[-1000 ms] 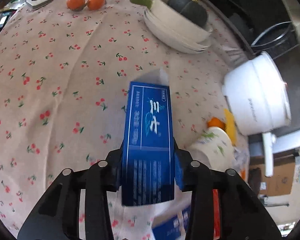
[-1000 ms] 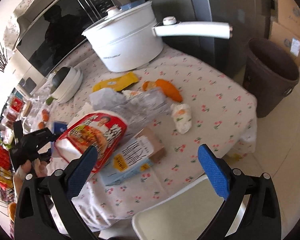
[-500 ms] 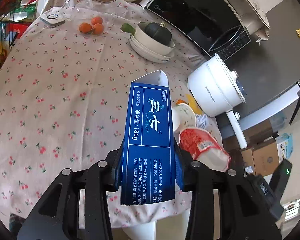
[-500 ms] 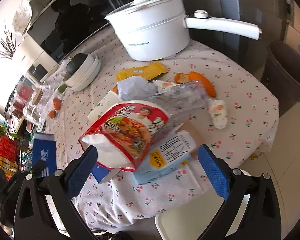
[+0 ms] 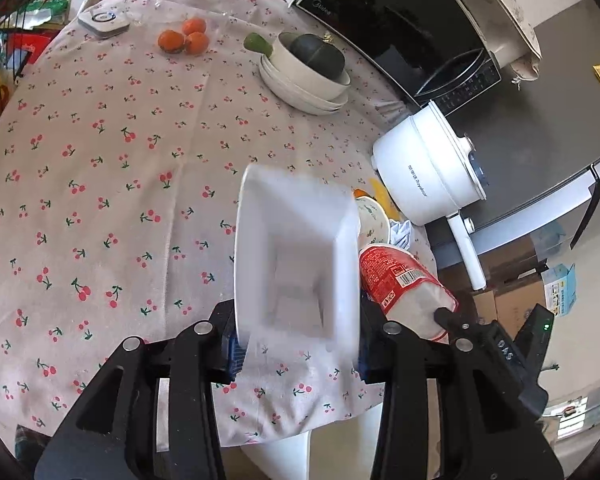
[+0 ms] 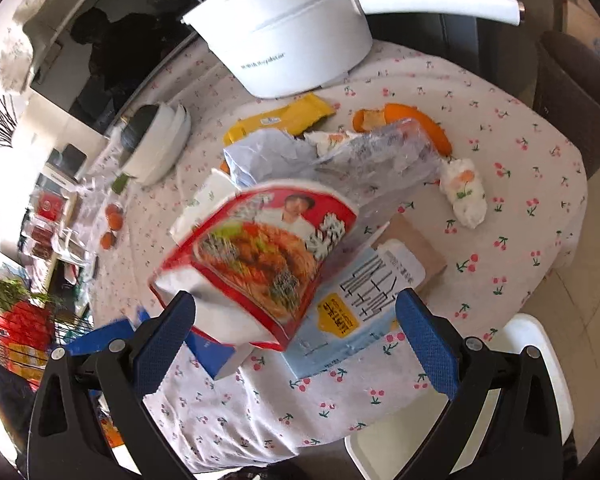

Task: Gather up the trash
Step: 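Lift the toothpaste box with the left gripper while the right grasps the light blue milk carton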

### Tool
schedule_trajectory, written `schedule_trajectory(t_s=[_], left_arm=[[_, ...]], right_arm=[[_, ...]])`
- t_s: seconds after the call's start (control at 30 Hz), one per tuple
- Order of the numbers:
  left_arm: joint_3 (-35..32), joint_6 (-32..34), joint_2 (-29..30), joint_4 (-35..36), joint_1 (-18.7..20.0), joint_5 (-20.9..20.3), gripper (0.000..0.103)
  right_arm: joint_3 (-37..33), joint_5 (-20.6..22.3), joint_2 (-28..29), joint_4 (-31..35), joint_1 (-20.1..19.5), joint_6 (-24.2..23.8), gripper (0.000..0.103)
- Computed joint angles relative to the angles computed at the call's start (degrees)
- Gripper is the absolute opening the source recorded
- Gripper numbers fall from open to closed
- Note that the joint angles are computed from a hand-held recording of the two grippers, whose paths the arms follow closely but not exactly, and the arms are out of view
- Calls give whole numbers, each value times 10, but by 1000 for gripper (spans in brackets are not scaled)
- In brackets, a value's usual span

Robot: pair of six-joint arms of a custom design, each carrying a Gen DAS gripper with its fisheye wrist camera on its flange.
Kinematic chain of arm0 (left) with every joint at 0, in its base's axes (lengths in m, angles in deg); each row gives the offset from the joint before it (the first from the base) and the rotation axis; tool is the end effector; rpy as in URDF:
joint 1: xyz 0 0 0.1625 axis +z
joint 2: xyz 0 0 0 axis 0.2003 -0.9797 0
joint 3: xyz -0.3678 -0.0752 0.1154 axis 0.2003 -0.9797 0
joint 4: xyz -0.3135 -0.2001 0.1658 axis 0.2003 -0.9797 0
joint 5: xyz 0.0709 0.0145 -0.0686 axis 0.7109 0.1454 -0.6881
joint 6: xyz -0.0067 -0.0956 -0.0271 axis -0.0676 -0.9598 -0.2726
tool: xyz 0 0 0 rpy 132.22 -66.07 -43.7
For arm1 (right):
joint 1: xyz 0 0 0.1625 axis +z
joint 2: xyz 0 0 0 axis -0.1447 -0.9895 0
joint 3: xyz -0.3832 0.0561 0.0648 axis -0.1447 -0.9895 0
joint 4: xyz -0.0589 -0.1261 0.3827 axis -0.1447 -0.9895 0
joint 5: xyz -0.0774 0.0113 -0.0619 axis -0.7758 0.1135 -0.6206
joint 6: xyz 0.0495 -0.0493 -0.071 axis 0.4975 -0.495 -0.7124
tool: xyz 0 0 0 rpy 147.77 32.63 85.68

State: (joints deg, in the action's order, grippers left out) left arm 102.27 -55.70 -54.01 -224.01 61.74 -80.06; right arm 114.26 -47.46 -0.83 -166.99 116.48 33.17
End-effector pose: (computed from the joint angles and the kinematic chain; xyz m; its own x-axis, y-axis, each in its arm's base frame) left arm 0.0020 -0.6404 0.3830 -0.9058 -0.4190 -0.0625 -0.2336 0.6171 -0.7514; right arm 0.3524 -0.7705 -0.0185 -0.9480 -0.0159 0.3177 -0.1255 0.9365 -0.3274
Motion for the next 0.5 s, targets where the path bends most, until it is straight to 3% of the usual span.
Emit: schedule_trajectory(t_s=[0.1, 0.27, 0.4, 0.47, 0.5], left_arm=[[-4, -1, 1, 10, 3, 3, 39], [-22, -26, 12, 50, 21, 13, 39], [-38, -54, 28, 79, 39, -6, 40], [-46, -55, 37, 92, 38, 10, 49], [-49, -57, 41, 99, 37, 18, 62]], right_arm=[[-6, 16, 3, 11, 0, -4, 98], [1, -3, -3, -5, 2, -29, 98], [7, -12, -6, -8, 1, -47, 98], [13, -24, -9, -20, 4, -67, 98], [17, -27, -11, -24, 4, -71, 98]])
